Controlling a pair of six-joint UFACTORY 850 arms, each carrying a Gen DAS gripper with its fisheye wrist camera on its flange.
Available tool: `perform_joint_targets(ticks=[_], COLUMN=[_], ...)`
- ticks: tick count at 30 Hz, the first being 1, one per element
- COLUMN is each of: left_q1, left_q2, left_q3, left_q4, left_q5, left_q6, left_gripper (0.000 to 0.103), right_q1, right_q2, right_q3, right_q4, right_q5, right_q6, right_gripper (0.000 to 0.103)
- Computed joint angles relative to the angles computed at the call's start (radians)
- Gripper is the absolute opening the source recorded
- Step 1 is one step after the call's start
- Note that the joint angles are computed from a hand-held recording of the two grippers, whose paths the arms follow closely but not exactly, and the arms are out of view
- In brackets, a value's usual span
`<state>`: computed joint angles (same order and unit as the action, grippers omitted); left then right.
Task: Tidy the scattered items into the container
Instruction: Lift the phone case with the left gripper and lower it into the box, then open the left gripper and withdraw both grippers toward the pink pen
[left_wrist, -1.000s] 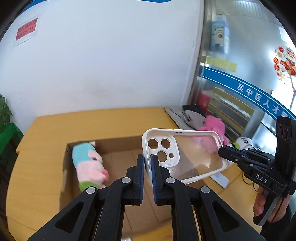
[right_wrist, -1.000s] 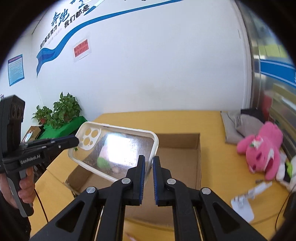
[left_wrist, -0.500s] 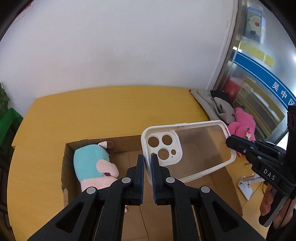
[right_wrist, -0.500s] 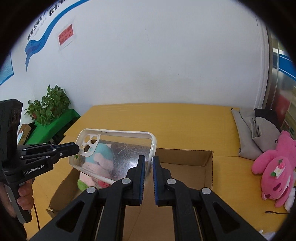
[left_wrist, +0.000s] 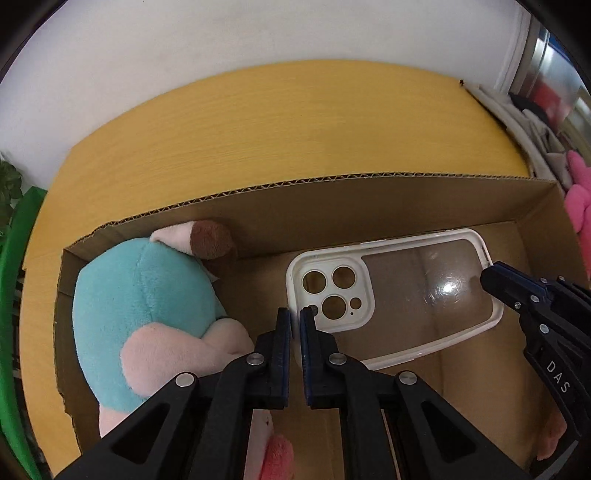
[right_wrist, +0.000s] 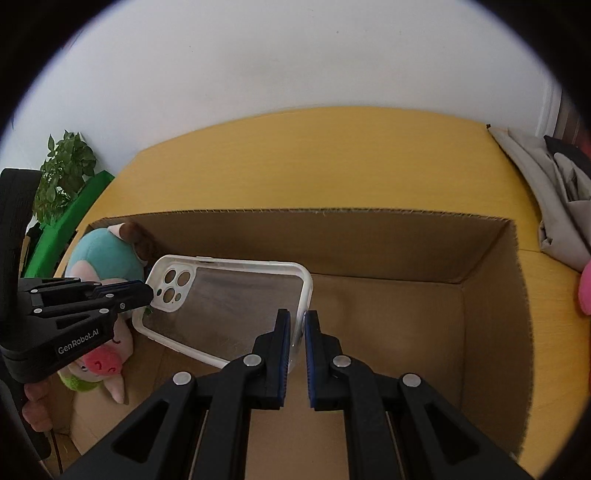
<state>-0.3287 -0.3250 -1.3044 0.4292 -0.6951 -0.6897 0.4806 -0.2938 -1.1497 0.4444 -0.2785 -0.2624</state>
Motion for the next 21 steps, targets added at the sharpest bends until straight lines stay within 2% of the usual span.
perform_joint_targets(ticks=[2,6,9,11,13,14,15,16,17,19,21], left_q1=[-0.015,-0.038,-0.041,-0.040,-0.045,-0.048,-0.052,-0.055,-0.059,-0.073,-0.105], left_q2=[-0.020,-0.042,-0.011,0.022,0.080,0.114,0.159,0.209,0.263,0.375,0.490], left_q3=[-0.019,-0.036,-0.006,0.019,0.059,0.081,0.110,0.144,0.178,0.246,0.316], left_q4=[0.051,0.124,0.132,0.131,0.179,0.199,0.223,0.246,0.264,0.308,0.390], left_q5=[-0.043,-0.108,-0.089,-0.075,-0.058,-0.044,-0.022,0.005,0.032,0.075,0.084], left_q6=[-0.046,-0.090,-0.109,-0.115,-0.167,-0.192,-0.224,-0.253,-0.275,-0.320,-0.398], left_gripper=[0.004,0.005,0.006,0.011,0.039,0.047,0.061,0.069,0.072,0.082,0.091], right_q1=[0.004,0.000,0.003,-0.001,-0.008,-0.009,-0.009,-0.008,-0.007,-0.006,0.000], right_q2=[-0.035,-0.062,-0.060,-0.044,-0.008,0.016,0.045,0.075,0.107,0.199,0.290], right_q3=[-0.017,-0.033,-0.029,-0.013,0.016,0.029,0.045,0.060,0.078,0.136,0.196], right_q4=[-0.035,0.040,0.030,0.102,0.159,0.179,0.185,0.160,0.134,0.158,0.150], right_q5=[-0.005,-0.039,-0.043,-0.039,-0.026,-0.027,-0.024,-0.016,-0.005,0.020,0.039], right_q6=[0.045,-0.028,-0.024,-0.105,-0.177,-0.205,-0.222,-0.207,-0.185,-0.209,-0.198], right_gripper=[0.006,0.007,0.010,0.020,0.032,0.034,0.037,0.043,0.046,0.064,0.074])
